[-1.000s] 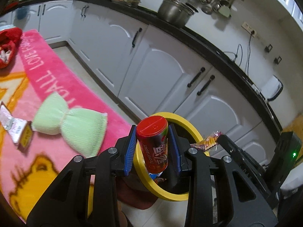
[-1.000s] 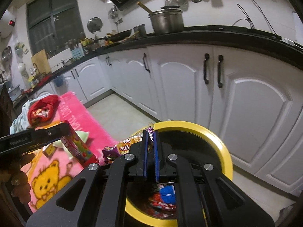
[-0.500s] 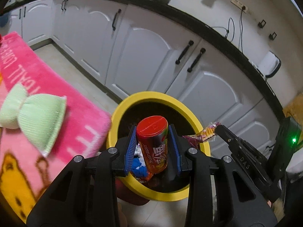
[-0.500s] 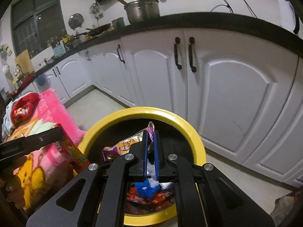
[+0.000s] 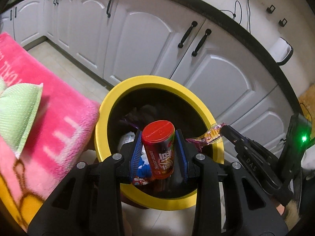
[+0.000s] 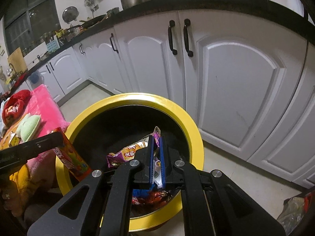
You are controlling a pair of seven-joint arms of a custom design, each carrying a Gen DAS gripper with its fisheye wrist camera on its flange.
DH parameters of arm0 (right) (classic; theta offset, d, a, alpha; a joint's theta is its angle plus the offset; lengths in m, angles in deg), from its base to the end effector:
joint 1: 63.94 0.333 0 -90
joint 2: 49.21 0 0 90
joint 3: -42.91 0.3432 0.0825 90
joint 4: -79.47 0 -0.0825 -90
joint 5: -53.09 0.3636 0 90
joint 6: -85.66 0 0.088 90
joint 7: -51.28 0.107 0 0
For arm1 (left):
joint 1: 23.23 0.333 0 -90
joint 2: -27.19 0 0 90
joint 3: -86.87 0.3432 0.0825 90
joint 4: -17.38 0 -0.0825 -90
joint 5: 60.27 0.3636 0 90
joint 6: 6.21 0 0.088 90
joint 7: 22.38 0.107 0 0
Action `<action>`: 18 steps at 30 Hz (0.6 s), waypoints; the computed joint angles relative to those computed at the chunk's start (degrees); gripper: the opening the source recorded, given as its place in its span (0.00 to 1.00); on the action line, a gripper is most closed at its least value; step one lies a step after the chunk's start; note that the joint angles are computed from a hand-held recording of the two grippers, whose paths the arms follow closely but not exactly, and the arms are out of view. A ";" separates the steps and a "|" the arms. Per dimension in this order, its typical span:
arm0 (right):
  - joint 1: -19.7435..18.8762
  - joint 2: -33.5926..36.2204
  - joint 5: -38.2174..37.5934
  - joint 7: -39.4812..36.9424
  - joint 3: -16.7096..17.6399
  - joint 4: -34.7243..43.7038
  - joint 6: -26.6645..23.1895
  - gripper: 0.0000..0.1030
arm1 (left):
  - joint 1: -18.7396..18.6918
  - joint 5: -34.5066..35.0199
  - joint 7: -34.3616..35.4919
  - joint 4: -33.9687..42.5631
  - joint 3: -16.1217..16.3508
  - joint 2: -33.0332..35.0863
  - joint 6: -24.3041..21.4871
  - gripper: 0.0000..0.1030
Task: Collect trash
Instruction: 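Open both grippers to drop the candy tube and wrapper into the bin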
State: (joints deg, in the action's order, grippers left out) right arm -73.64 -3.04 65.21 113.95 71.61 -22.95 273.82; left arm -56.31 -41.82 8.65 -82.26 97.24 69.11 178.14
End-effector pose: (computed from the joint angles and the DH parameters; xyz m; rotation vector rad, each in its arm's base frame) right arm 0.6909 0.1396 0.2591 -1.9197 1.4035 -0.4198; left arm 0.6361 -0.3278 0.2805 -2.1104 1.7096 -1.0179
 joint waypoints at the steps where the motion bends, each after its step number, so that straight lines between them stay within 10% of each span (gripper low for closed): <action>1: -0.01 0.06 0.00 0.04 -0.05 -0.01 -0.20 0.06 | 0.73 0.06 0.38 0.47 -0.86 0.23 -0.30 0.25; 18: 0.89 0.57 5.00 -1.94 -1.17 2.33 -4.87 0.10 | 4.74 1.78 1.17 1.67 -5.59 0.62 -3.60 0.26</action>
State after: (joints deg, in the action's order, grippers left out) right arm -72.75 -2.46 70.21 112.01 70.44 -20.62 268.95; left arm -51.56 -40.03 9.82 -80.58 91.65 69.73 174.54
